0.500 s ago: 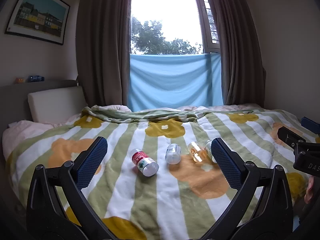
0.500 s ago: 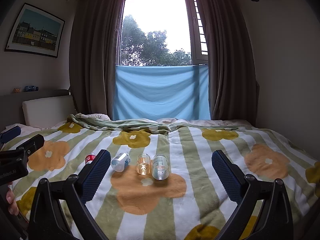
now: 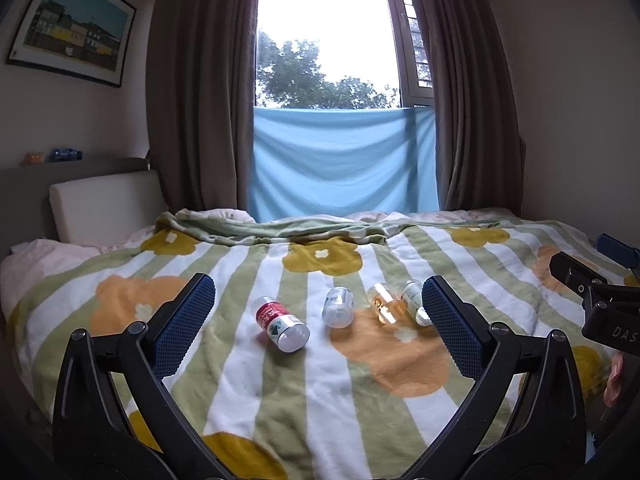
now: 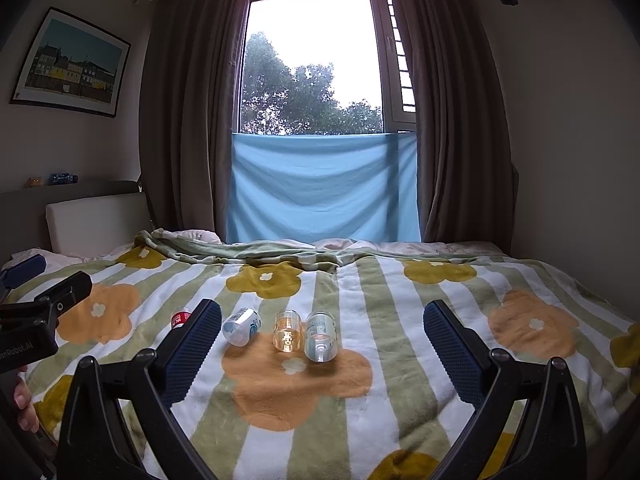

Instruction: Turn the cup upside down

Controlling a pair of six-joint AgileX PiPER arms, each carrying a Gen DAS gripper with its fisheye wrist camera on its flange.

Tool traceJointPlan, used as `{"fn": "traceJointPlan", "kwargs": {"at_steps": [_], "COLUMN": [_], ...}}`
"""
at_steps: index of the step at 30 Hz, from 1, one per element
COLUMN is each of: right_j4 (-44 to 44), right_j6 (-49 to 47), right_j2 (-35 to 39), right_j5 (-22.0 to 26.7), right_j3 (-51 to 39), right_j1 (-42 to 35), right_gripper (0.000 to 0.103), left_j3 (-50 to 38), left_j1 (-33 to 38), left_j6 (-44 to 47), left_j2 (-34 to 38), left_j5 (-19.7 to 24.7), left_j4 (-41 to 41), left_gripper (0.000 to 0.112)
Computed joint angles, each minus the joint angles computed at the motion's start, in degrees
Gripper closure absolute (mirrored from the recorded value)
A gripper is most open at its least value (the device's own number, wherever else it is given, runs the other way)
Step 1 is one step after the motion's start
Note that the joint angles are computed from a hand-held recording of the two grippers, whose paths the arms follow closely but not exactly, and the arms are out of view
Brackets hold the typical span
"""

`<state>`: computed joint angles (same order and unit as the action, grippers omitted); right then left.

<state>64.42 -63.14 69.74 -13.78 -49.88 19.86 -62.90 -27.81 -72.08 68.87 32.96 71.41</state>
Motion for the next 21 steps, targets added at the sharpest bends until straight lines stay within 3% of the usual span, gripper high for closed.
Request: {"fn": "traceJointPlan", "kwargs": {"at_steps": [21], "right_j4": [1.3], "right_j6": [-1.4], "right_j2": [-0.5], "right_j5": [-0.3], "right_j3": [-0.2], "right_j1": [0.6], "right_gripper": [0.002], "left_j3": [-0.9], "left_j1": [-0.3], "left_j6": [1.6], "left_j2": [0.4], "left_j5": [0.2], "left_j4": [-2.1], "left_gripper": [0.009]}}
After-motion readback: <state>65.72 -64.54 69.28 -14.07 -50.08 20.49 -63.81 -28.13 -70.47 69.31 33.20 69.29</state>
